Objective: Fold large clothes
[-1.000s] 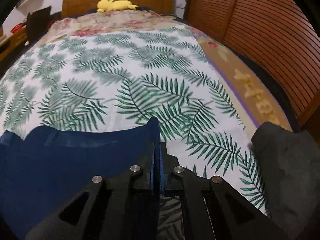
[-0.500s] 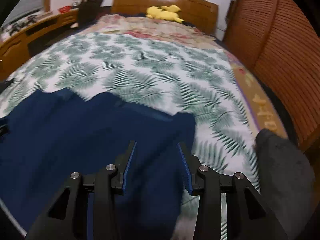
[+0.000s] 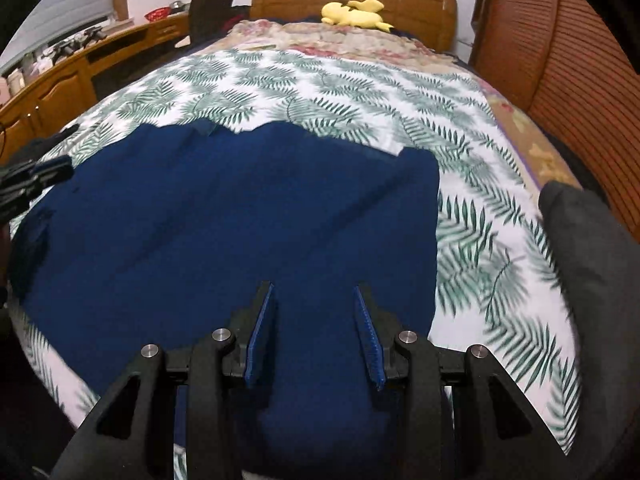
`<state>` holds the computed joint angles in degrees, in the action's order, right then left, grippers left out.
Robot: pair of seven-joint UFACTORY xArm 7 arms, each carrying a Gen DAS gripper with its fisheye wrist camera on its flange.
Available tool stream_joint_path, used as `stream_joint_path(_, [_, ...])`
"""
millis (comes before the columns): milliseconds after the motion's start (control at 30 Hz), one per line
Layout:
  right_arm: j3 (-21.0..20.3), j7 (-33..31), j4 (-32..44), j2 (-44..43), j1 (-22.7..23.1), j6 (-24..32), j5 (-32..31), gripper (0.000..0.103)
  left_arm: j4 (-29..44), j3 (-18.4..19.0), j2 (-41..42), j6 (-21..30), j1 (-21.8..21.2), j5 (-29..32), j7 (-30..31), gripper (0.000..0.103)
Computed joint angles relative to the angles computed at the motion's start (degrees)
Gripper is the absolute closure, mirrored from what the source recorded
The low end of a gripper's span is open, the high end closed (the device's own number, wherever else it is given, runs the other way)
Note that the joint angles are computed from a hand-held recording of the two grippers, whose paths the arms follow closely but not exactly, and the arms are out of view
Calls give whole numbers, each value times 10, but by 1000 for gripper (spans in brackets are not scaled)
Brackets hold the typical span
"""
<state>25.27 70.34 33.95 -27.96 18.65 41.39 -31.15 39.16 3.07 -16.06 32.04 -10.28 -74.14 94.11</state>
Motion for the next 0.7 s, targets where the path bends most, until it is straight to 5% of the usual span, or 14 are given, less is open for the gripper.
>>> stream_joint_path(267, [15, 47, -26, 30, -4, -16, -24, 53, -83, 13, -95, 0, 1, 35, -29, 78])
stream_joint_path(567, [21, 72, -24, 2, 2, 3, -70, 53, -163, 42, -213, -12, 35, 192, -166, 77])
stream_joint_path(700, [27, 96, -18, -12, -9, -38, -100, 53, -174, 57, -229, -18, 45, 248, -215, 77])
